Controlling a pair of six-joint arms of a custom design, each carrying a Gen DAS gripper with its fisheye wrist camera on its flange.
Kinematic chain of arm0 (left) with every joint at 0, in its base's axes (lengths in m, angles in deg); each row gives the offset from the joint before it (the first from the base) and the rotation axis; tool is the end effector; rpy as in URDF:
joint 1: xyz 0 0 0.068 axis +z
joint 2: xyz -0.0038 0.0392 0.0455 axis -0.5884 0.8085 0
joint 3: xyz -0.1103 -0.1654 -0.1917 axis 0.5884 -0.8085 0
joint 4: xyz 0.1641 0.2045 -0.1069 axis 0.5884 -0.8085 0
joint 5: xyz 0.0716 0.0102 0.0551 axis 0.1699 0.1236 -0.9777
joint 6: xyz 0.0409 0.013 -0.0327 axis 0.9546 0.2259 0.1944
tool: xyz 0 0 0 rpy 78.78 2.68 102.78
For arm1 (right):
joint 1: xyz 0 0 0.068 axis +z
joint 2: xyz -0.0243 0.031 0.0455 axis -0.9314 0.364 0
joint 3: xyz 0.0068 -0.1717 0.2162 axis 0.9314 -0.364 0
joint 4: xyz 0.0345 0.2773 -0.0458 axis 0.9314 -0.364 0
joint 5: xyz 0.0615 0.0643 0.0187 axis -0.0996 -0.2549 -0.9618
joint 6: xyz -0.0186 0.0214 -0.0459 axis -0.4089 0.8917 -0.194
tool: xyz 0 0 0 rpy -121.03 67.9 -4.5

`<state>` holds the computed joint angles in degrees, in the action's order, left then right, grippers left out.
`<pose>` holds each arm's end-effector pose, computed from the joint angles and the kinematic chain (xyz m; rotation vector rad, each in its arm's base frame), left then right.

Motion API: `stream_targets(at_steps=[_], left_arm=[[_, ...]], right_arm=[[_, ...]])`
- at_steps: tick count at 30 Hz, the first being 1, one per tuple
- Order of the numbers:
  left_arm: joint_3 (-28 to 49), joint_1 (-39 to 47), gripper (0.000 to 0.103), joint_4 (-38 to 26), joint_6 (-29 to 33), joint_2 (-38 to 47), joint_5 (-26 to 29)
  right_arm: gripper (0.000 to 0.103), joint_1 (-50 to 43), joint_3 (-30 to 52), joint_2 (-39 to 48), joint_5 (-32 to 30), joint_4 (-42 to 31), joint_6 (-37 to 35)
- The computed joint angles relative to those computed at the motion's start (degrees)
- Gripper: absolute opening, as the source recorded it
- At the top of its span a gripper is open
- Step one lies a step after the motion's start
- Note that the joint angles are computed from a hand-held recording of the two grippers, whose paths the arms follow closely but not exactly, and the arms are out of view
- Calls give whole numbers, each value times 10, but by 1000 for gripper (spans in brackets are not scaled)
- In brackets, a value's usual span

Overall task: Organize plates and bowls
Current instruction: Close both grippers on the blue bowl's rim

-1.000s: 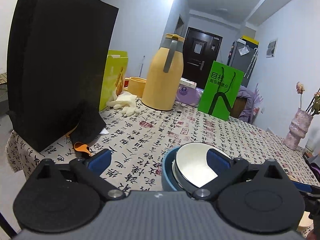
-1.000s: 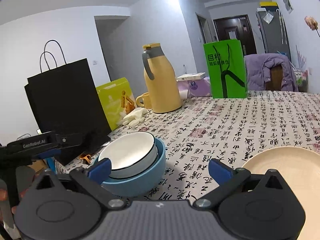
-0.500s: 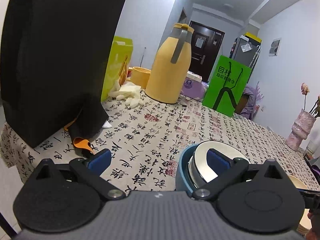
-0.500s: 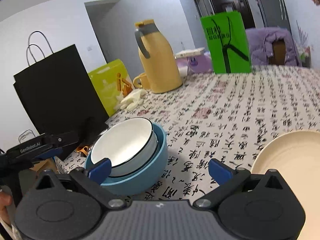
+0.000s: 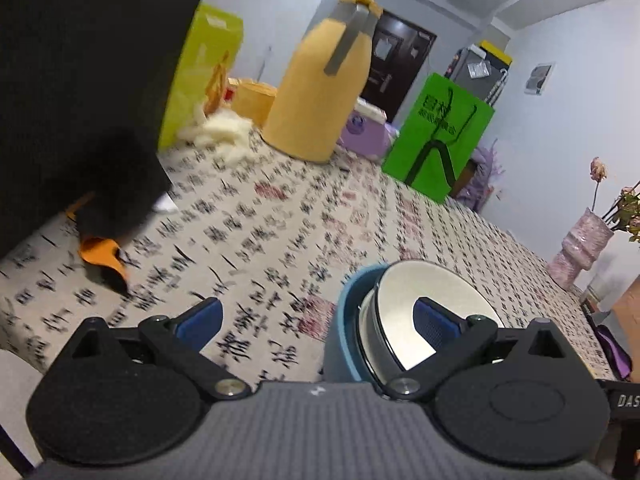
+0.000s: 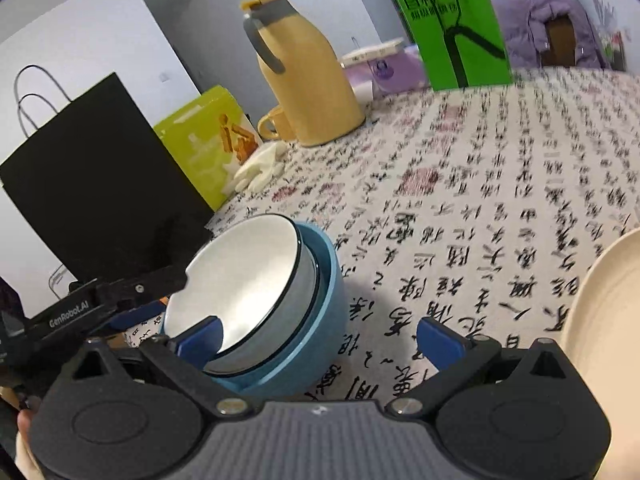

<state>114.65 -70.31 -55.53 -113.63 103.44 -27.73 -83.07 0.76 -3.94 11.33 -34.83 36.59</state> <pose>0.1990 -0.1315 0.2254 0.0044 2.1835 -0.5625 0.1925 -0.0292 0.2203 0.1315 2.2831 0.6153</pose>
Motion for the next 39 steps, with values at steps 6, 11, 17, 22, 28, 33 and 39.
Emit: stream_targets(at_steps=[6, 11, 17, 22, 28, 33, 39], left_arm=[[16, 34, 103, 15, -23, 54, 77], [28, 48, 103, 17, -33, 78, 112], [39, 48, 102, 13, -35, 96, 126], [45, 53, 90, 4, -43, 110, 139], [48, 55, 66, 4, -55, 121, 158], [49, 55, 49, 14, -71, 129, 183], [49, 36, 46, 10, -98, 127, 157]], right_arm=[[102, 12, 7, 45, -3, 21, 27], [97, 18, 17, 84, -13, 31, 45], [90, 29, 25, 110, -15, 43, 68], [81, 34, 25, 122, -13, 58, 81], [63, 35, 21, 129, -19, 76, 97], [51, 39, 15, 131, -23, 94, 115], [46, 39, 1, 125, -20, 106, 146]])
